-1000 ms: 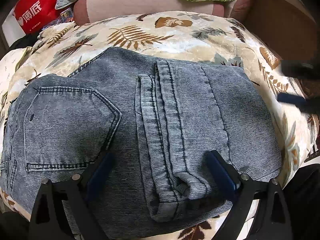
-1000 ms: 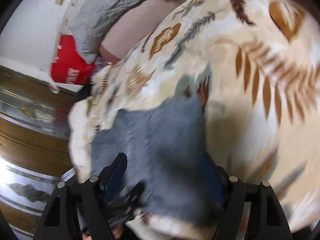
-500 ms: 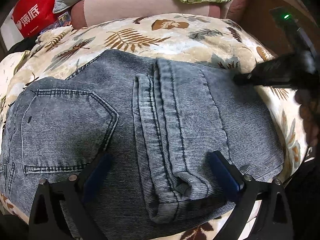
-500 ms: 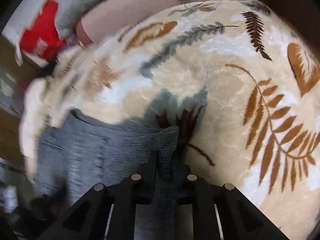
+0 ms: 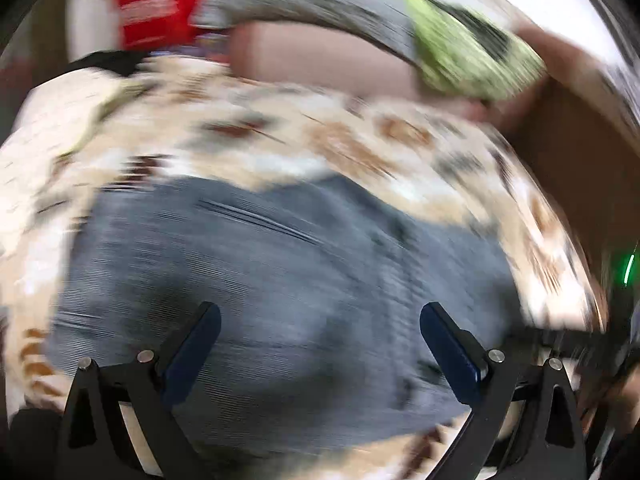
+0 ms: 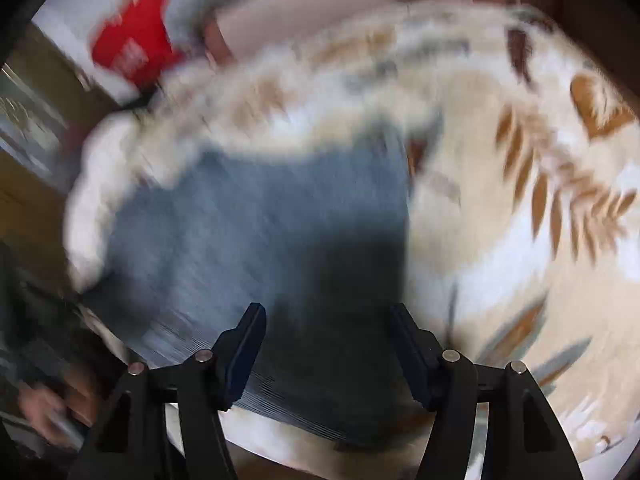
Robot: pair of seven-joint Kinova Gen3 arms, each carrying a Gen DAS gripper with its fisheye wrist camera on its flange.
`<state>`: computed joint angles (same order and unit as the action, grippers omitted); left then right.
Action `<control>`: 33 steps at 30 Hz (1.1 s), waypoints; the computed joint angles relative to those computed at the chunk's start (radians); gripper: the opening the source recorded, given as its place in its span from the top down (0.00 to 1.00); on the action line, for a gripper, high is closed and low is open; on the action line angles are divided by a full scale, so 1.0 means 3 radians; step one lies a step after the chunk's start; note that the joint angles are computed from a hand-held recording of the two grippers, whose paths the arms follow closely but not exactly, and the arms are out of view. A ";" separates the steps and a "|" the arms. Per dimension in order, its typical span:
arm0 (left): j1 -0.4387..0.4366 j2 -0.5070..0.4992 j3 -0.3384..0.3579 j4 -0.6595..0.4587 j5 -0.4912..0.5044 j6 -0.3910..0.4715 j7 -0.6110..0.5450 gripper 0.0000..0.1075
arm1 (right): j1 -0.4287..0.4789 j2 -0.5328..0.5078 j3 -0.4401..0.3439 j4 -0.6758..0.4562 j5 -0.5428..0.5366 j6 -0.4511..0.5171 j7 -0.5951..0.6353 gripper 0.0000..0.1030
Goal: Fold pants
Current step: 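Press the folded jeans flat with the left gripper while the right gripper grasps the waist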
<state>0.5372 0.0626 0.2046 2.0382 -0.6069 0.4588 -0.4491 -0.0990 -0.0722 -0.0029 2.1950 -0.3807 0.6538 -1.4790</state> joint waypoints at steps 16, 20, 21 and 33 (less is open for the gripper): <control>-0.0082 0.0207 -0.0733 0.0244 0.0155 -0.0036 -0.0177 0.06 | -0.0759 0.1153 -0.0178 -0.1856 0.0522 0.0282 -0.0284 0.49; -0.0060 0.0214 -0.0799 0.0279 0.0153 -0.0143 -0.0236 0.06 | -0.0883 0.1765 -0.0190 -0.2462 0.0836 0.0675 -0.0504 0.50; -0.0063 0.0206 -0.0796 0.0295 0.0128 -0.0158 -0.0227 0.06 | -0.0805 0.1862 -0.0323 -0.2563 0.0940 0.0743 -0.0552 0.59; -0.0014 0.0221 -0.0808 0.0303 -0.0012 -0.0156 -0.0085 0.05 | -0.1215 0.1933 -0.0466 -0.2461 0.2371 0.0600 -0.1480 0.98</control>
